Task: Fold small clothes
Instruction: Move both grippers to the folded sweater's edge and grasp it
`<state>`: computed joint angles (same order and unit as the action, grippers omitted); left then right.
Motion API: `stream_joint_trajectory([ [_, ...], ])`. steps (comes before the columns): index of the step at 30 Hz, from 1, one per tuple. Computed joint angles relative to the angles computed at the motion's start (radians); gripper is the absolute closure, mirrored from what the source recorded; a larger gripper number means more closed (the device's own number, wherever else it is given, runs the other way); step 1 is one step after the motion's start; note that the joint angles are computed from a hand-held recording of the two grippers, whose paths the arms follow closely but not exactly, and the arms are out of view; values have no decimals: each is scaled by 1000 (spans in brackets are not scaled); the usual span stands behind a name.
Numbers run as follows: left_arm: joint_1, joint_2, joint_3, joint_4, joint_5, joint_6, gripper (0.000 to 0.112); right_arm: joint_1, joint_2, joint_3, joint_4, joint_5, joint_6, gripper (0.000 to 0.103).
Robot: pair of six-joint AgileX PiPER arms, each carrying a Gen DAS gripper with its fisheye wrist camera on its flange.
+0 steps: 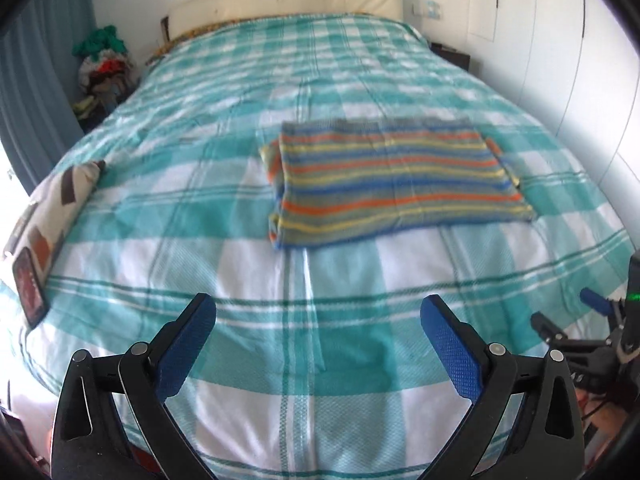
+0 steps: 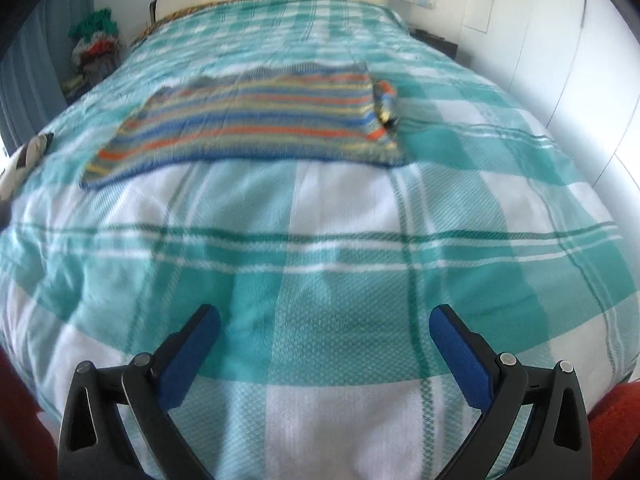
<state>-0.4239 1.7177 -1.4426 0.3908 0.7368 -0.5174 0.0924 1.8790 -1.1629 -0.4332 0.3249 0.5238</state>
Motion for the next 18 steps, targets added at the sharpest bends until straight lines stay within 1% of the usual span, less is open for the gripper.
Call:
stream_joint_trajectory([
  [1, -7, -9, -15, 2, 12, -3, 10, 0, -16, 7, 8, -2, -9, 0],
  [3, -28, 18, -89, 0, 40, -10, 10, 4, -41, 22, -15, -7, 11, 0],
  [4, -32, 11, -98, -3, 44, -10, 10, 10, -53, 32, -34, -9, 30, 0],
  [6, -45, 14, -120, 5, 48, -27, 10, 9, -74, 54, -23, -14, 16, 0],
  [10, -62, 20, -157, 27, 71, -49, 10, 8, -102, 94, -39, -21, 34, 0],
  [13, -77, 20, -177, 46, 90, -62, 10, -2, -105, 96, -23, -17, 18, 0],
  [18, -87, 12, -184, 64, 91, -77, 10, -4, -117, 104, -30, -24, 24, 0],
])
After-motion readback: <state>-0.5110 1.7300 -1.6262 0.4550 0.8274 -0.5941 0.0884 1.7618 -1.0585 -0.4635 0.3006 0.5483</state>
